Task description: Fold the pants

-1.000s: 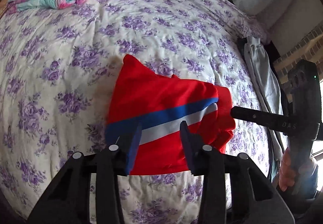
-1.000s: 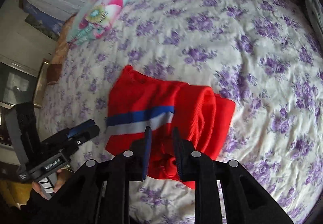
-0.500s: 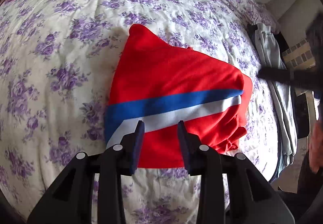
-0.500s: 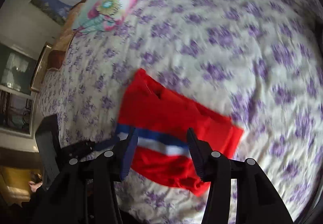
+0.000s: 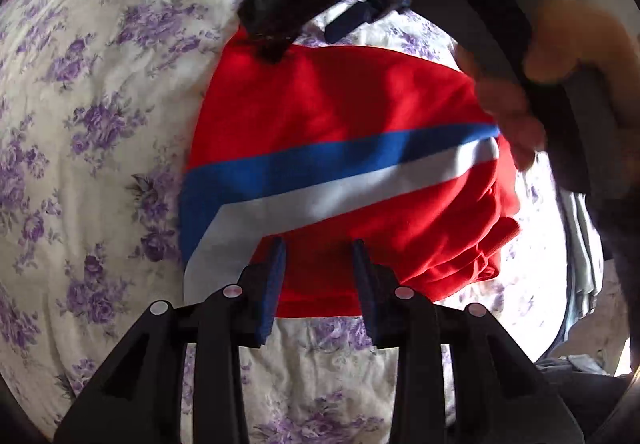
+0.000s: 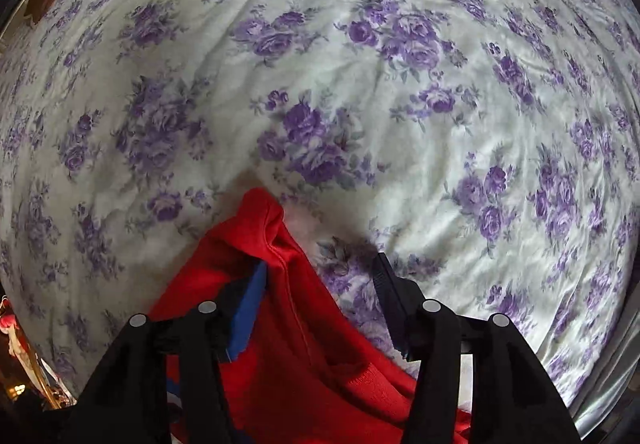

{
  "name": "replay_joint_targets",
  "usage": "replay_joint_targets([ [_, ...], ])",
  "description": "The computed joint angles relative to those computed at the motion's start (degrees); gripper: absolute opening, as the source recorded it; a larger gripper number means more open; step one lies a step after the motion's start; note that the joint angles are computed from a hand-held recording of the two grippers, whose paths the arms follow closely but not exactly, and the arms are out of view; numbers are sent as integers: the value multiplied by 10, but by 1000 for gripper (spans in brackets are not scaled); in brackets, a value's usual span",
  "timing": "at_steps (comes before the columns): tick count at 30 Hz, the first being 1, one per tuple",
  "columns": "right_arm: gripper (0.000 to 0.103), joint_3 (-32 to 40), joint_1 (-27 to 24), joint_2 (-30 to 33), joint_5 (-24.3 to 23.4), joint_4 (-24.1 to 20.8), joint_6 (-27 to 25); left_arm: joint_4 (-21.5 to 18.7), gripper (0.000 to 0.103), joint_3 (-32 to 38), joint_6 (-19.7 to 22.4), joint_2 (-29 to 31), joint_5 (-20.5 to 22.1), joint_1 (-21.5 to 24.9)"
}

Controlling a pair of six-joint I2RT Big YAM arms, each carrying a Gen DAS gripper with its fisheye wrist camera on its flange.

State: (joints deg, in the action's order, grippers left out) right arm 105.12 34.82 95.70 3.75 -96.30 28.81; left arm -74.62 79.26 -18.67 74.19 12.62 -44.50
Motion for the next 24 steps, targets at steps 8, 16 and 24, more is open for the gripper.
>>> replay_joint_targets([
  [8, 28, -7, -28, -72, -18, 3, 41, -22, 35, 20, 7, -17, 24, 14],
  [16, 43, -94, -6, -267, -45, 25, 163, -28, 59, 28, 3, -7, 118, 128],
  [24, 44, -244, 101, -428, -13, 6, 402, -51, 59, 35, 42, 74, 190, 140],
])
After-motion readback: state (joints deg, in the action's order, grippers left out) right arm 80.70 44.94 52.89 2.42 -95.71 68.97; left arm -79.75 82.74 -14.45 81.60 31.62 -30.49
